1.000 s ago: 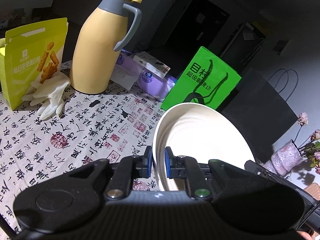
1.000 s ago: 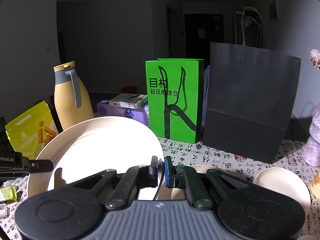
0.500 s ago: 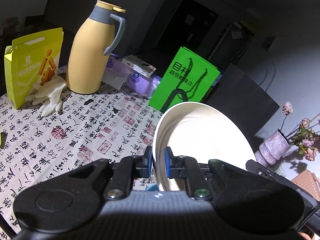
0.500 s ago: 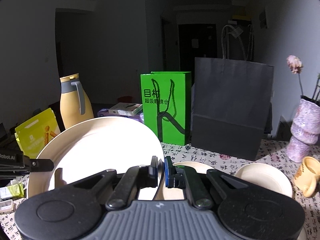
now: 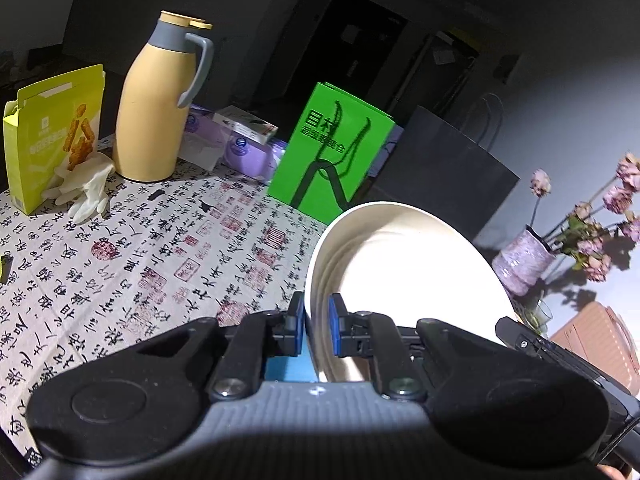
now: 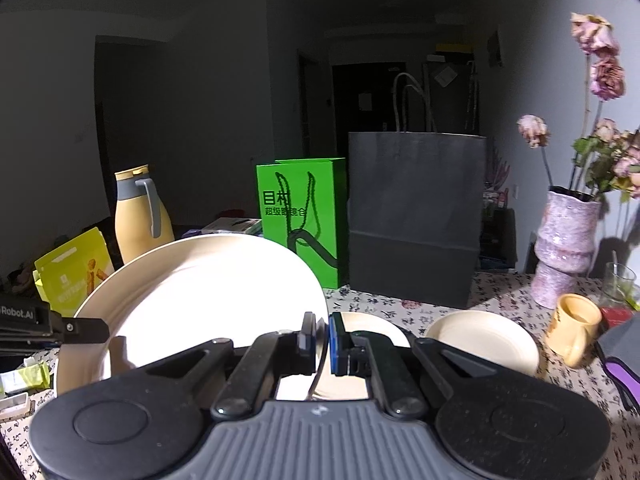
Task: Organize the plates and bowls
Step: 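Carry the beige plate with both grippers toward the blue bowl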
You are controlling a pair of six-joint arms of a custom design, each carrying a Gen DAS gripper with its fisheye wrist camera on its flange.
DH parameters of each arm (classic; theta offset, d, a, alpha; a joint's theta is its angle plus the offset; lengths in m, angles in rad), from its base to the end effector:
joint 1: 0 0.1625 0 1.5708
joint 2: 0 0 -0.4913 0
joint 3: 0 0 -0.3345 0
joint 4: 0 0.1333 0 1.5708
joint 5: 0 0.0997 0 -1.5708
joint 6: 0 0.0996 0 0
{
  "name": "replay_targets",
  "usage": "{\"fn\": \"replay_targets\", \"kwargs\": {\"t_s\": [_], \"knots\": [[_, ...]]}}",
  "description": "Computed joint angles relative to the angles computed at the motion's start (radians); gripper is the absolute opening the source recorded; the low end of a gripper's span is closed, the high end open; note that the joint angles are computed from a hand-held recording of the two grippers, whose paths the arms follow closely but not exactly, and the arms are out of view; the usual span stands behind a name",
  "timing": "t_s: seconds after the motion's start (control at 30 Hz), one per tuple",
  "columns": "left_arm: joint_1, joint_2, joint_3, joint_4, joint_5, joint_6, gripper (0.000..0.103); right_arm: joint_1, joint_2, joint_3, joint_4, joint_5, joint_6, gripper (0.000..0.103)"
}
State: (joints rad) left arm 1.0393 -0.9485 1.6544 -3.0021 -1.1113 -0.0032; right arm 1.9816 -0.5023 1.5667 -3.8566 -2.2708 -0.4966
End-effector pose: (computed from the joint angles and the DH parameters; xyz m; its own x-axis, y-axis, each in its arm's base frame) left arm -0.1890 -0.6716 0.3441 -0.9230 0.1985 -0.3297 0.3763 0.6457 -0.6645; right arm 0.3424 -0.6128 0.1741 -0.7639 0.0698 0.6415 -0.5694 0.3948 -0.7210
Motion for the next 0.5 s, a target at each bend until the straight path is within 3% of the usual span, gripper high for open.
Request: {"fn": "replay_targets", "kwargs": {"t_s": [0.5], "knots": [[-0.041, -0.039, 0.152, -0.041, -0.023, 0.021, 0.013, 0.026, -0.037, 0.237, -0.273, -0.08, 0.013, 0.006]]}}
